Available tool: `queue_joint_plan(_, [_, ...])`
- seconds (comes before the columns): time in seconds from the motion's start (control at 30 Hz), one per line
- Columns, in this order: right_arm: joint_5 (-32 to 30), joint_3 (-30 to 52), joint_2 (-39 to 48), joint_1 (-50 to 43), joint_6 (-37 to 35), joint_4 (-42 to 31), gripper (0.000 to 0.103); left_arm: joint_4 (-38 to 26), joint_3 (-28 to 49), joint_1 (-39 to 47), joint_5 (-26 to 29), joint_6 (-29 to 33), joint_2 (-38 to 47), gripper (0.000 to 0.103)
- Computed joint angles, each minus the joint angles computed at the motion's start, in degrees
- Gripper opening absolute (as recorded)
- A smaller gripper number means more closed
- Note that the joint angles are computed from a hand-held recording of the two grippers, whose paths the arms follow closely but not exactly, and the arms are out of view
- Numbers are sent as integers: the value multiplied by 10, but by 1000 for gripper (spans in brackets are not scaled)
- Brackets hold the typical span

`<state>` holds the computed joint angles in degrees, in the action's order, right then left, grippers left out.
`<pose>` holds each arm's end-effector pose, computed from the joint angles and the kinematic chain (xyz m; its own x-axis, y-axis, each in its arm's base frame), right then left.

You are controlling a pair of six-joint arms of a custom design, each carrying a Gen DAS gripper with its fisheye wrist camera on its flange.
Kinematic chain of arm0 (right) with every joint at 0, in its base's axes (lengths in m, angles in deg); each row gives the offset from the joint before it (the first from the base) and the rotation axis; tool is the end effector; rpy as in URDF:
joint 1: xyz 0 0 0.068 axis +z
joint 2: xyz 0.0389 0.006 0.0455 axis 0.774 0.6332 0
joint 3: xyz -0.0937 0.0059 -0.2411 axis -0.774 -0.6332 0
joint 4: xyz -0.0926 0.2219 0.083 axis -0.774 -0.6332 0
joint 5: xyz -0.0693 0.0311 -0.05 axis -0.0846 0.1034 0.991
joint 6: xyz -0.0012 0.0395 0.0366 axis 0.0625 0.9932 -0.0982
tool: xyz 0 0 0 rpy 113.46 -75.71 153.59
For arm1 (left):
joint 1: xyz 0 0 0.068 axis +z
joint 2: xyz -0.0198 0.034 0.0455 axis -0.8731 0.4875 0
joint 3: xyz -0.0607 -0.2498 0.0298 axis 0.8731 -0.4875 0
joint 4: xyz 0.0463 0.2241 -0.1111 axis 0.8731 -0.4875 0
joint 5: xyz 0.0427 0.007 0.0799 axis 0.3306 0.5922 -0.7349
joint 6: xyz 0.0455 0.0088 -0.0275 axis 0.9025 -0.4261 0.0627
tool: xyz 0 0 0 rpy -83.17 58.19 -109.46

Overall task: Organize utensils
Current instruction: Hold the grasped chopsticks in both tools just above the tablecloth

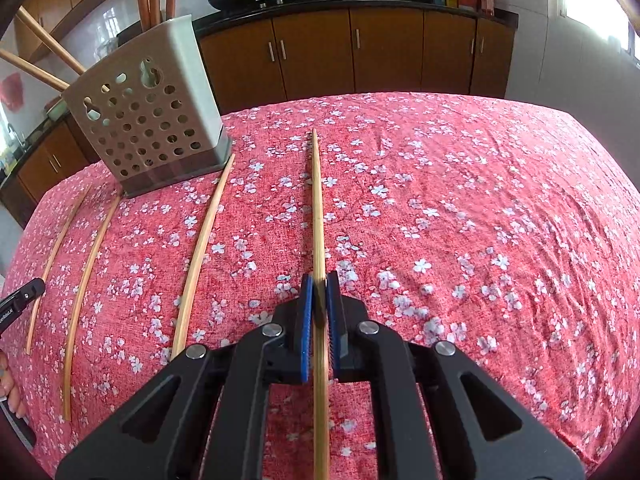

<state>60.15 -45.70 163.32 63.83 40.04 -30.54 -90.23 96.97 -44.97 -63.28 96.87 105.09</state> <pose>0.2360 0.0440 0.0935 -0.6679 0.3648 -0.6487 0.3773 0.9173 0.1274 0.3634 0.0897 0.1157 -0.7544 0.1587 -0.6369 0.2542 0.9652 -0.0607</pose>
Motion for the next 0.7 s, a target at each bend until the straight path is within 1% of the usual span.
queue_joint_plan(0.17, [10,10,10,9,2,-6,9,-2,3,2,1,2,2,10])
queue_joint_plan(0.7, [7,10,11,6,0,-4,9,-5,4,2,2,1,1,10])
